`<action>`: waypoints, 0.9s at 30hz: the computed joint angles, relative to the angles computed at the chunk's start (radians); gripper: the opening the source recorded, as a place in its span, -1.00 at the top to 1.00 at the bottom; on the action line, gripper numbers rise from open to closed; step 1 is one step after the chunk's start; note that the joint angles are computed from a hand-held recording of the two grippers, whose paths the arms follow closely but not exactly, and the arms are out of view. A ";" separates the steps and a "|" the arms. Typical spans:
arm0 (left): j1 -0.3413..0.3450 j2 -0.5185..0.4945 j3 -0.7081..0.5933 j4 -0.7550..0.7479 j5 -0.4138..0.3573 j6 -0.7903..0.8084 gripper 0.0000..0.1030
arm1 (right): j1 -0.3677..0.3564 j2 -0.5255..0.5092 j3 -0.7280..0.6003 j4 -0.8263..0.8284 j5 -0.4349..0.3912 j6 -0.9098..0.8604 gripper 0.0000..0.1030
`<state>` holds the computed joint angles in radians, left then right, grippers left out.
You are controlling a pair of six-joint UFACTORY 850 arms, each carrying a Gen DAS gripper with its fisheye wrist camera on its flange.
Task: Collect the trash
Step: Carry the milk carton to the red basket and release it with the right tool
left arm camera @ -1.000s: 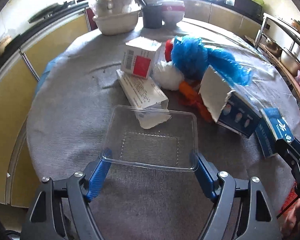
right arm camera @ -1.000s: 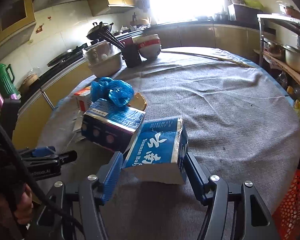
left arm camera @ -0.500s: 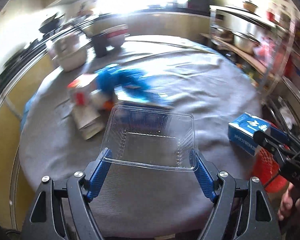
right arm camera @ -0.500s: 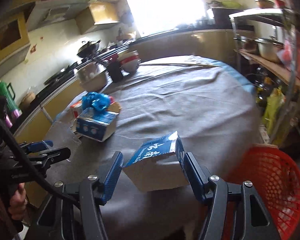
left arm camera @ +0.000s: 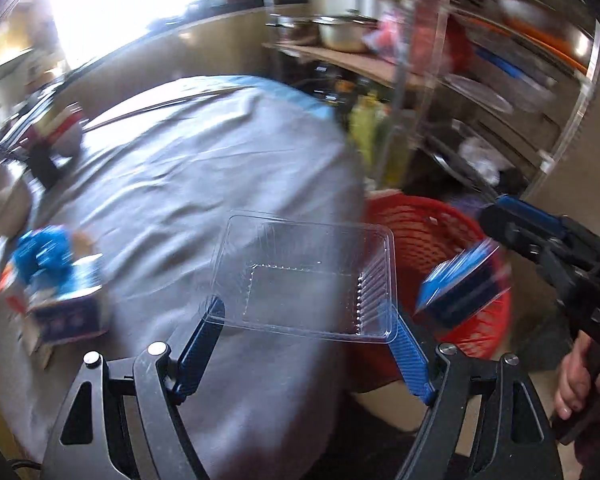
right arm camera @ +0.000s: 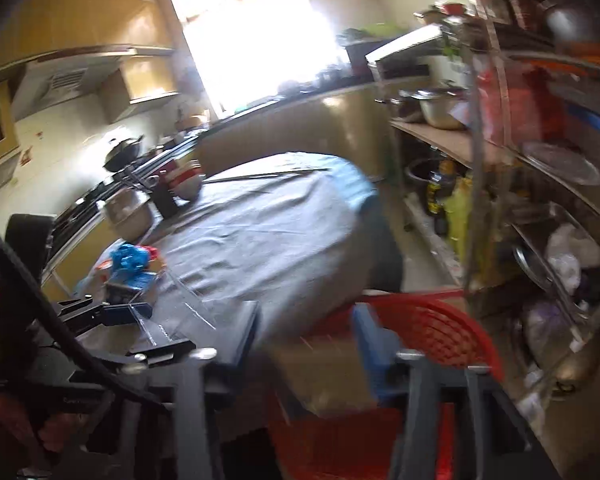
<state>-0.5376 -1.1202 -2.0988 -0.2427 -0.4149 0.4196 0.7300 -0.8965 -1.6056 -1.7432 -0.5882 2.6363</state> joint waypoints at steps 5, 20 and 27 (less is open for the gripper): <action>-0.037 -0.141 -0.227 -0.019 -0.176 0.042 -0.58 | -0.028 0.039 0.107 -0.037 0.015 0.179 0.07; 0.001 -0.135 -0.239 -0.254 -0.227 0.152 -0.59 | -0.033 0.059 0.140 0.063 -0.064 0.210 -0.29; 0.010 -0.067 -0.116 -0.368 -0.148 0.299 -0.59 | -0.018 0.074 0.139 0.126 -0.134 0.139 -0.29</action>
<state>-0.5278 -1.1868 -2.2143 -0.6103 -0.5633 0.7183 0.7124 -0.8226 -1.4663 -1.6169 -0.7221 2.7757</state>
